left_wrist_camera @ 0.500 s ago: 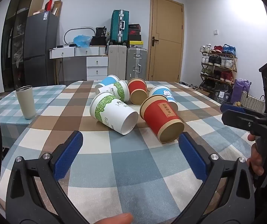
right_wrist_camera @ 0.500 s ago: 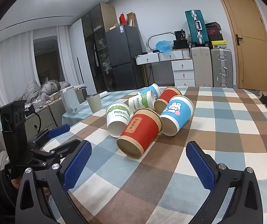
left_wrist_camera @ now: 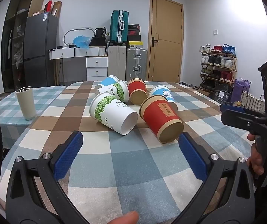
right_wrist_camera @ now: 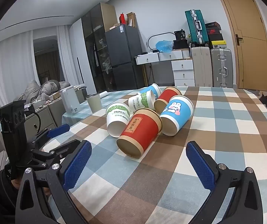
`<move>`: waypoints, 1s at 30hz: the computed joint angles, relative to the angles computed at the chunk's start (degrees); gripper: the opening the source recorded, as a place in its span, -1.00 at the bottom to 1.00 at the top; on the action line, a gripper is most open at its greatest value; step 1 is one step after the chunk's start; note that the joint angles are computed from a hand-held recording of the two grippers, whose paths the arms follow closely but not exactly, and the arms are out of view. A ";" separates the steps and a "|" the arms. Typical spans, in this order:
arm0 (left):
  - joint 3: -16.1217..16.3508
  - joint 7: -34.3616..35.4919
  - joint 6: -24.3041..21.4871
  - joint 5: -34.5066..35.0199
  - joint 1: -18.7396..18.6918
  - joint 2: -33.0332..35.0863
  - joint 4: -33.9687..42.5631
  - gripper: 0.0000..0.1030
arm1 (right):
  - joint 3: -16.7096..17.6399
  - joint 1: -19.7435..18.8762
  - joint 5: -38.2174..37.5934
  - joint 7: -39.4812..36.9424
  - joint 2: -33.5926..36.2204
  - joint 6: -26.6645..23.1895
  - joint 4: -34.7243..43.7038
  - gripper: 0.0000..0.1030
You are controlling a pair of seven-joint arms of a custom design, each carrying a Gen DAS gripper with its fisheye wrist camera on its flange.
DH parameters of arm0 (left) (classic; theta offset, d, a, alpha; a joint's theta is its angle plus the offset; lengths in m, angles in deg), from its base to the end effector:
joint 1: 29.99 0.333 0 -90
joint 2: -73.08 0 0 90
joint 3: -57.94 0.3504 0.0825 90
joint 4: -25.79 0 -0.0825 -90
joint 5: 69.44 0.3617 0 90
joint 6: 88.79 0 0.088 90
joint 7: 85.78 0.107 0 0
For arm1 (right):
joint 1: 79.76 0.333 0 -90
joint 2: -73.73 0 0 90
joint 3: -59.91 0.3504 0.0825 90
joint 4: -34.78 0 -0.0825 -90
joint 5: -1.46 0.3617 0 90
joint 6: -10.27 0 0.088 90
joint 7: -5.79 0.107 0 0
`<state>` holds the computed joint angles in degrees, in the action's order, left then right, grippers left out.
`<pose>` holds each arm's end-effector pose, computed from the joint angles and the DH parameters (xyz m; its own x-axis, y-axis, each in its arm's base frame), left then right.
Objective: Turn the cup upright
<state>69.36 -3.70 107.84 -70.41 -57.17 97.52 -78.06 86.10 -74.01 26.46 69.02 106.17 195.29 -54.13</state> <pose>0.6531 -0.2094 0.5055 -0.2297 -0.9714 0.0602 -0.3644 0.0285 -0.9308 0.6844 0.2714 0.5104 0.4469 -0.8735 -0.1931 -0.4472 -0.0311 -0.8939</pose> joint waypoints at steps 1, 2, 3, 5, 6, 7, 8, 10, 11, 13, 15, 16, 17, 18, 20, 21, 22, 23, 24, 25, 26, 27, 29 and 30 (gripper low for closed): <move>-0.01 0.02 0.00 -0.02 0.00 0.00 0.00 0.98 | -0.17 0.13 -0.02 0.09 -0.04 0.13 -0.05 1.00; -0.02 0.04 0.00 -0.03 0.01 0.00 0.00 0.98 | 0.08 -0.05 -0.08 0.04 0.03 0.06 0.00 1.00; -0.02 0.05 0.00 -0.05 0.01 0.00 0.00 0.98 | 0.31 -0.23 -0.14 -0.04 0.07 0.01 0.01 1.00; -0.04 0.07 0.00 -0.07 0.02 0.00 0.00 0.98 | 0.01 -0.01 -0.15 0.13 0.01 0.14 -0.04 1.00; -0.04 0.08 0.00 -0.08 0.02 0.00 0.00 0.98 | 0.07 -0.05 -0.19 0.16 0.03 0.06 -0.01 1.00; -0.05 0.09 0.00 -0.09 0.02 0.00 0.00 0.98 | 0.02 -0.03 -0.20 0.22 0.05 0.02 0.02 1.00; 0.09 0.14 0.05 -0.16 -0.09 0.02 0.00 0.98 | 0.01 -0.02 -0.21 0.25 0.01 0.06 -0.03 1.00; 0.18 0.19 0.02 -0.27 -0.19 0.03 0.01 0.98 | -0.09 0.05 -0.26 0.31 -0.01 0.01 -0.04 1.00; 0.04 0.21 0.03 -0.18 -0.07 0.00 -0.01 0.98 | -0.14 0.09 -0.26 0.35 -0.02 0.06 -0.04 1.00; 0.16 0.26 0.12 -0.28 -0.18 0.03 -0.02 0.98 | -0.05 0.02 -0.29 0.37 -0.01 0.08 -0.05 1.00; 0.05 0.28 0.04 -0.25 -0.07 0.01 0.00 0.98 | -0.36 0.23 -0.33 0.52 -0.05 0.12 -0.06 1.00; 0.04 0.29 0.04 -0.26 -0.07 0.01 0.00 0.98 | -0.11 0.04 -0.38 0.46 0.01 0.05 -0.01 1.00; -0.05 0.30 0.01 -0.20 0.01 0.01 0.01 0.98 | -0.07 0.00 -0.39 0.46 0.03 -0.01 0.03 1.00; -0.05 0.30 0.01 -0.20 0.01 0.01 0.01 0.98 | -0.35 0.20 -0.38 0.57 -0.02 -0.04 0.02 1.00; 0.11 0.34 0.04 -0.31 -0.13 0.02 0.00 0.98 | -0.18 0.07 -0.40 0.50 -0.02 0.06 -0.03 1.00; 0.10 0.35 0.04 -0.32 -0.13 0.02 0.00 0.98 | -0.21 0.09 -0.42 0.51 -0.01 0.06 -0.01 1.00; 0.10 0.36 0.04 -0.33 -0.13 0.02 0.00 0.98 | -0.36 0.18 -0.43 0.58 -0.03 0.06 -0.01 1.00; 0.09 0.37 0.04 -0.34 -0.13 0.02 0.00 0.98 | -0.30 0.13 -0.44 0.59 -0.02 -0.07 0.04 1.00; 0.16 0.40 0.06 -0.37 -0.19 0.03 0.00 0.98 | -0.23 0.07 -0.42 0.57 -0.03 -0.10 0.03 1.00; 0.15 0.41 0.06 -0.38 -0.19 0.03 0.00 0.98 | -0.27 0.10 -0.39 0.56 -0.06 0.01 -0.04 1.00; 0.04 0.42 0.05 -0.31 -0.08 0.01 -0.01 0.98 | -0.35 0.16 -0.40 0.59 -0.04 0.01 -0.01 1.00; 0.04 0.43 0.05 -0.31 -0.08 0.01 -0.01 0.98 | -0.31 0.14 -0.44 0.57 0.01 -0.07 0.06 1.00; 0.03 0.44 0.05 -0.32 -0.08 0.01 -0.01 0.98 | -0.40 0.21 -0.42 0.58 0.01 -0.05 0.08 1.00; 0.03 0.44 0.05 -0.32 -0.08 0.01 -0.01 0.98 | -0.42 0.20 -0.42 0.59 -0.02 -0.08 0.05 1.00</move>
<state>69.39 -3.26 107.88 -70.73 -57.26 97.53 -78.07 85.67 -73.81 26.03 69.61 106.15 195.20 -54.08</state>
